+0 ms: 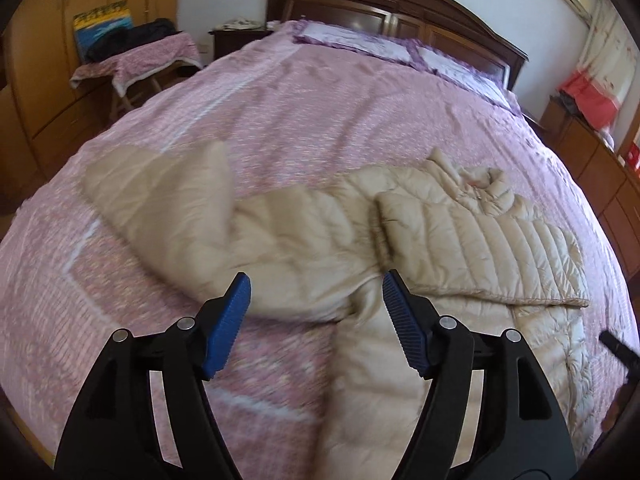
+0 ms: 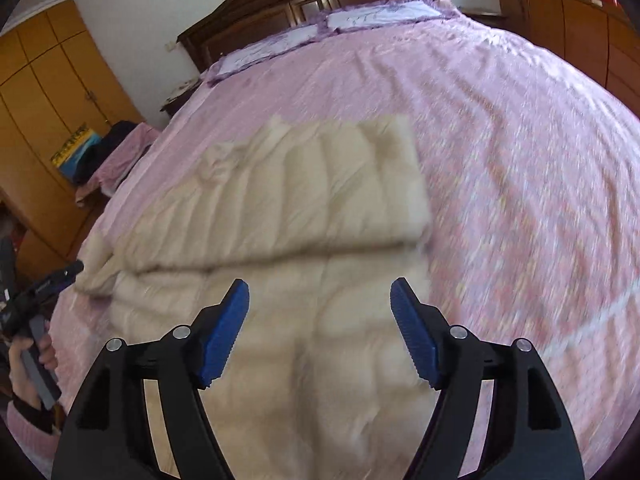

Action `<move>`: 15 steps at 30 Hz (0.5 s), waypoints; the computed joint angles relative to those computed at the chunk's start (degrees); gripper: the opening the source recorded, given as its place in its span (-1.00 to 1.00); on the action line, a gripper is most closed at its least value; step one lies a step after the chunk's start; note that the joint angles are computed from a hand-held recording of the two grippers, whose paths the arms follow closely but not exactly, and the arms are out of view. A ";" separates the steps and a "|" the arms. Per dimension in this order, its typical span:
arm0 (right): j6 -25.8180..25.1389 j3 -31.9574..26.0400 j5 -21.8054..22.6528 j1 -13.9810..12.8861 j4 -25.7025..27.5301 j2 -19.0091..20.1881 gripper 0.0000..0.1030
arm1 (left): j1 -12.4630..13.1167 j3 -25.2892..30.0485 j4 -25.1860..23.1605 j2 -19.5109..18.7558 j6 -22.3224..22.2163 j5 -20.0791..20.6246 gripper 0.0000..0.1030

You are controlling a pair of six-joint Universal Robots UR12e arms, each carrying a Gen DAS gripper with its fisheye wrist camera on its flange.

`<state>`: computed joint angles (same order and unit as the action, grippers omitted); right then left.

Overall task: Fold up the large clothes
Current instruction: 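Reach the left gripper to the other sleeve cuff and close on it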

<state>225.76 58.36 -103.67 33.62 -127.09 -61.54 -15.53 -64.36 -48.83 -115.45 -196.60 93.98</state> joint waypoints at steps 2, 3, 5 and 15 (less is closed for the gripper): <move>1.55 0.34 -0.43 0.88 0.55 -0.21 0.40 | 0.61 -1.32 0.07 0.93 -0.81 0.44 0.33; 2.24 0.69 -0.28 1.30 0.42 -0.34 0.40 | 1.04 -2.34 0.19 1.59 -1.52 0.65 0.33; 3.10 1.08 -0.31 2.00 0.73 -0.51 0.40 | 2.00 -4.12 0.71 2.65 -2.82 0.43 0.33; 2.32 0.25 -1.65 4.11 4.84 0.22 0.45 | 6.90 -7.59 2.59 3.06 -10.31 -2.25 0.33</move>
<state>228.08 58.61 -105.32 37.73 -122.25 -61.31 -8.63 -71.95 -46.24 -112.38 -206.91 91.73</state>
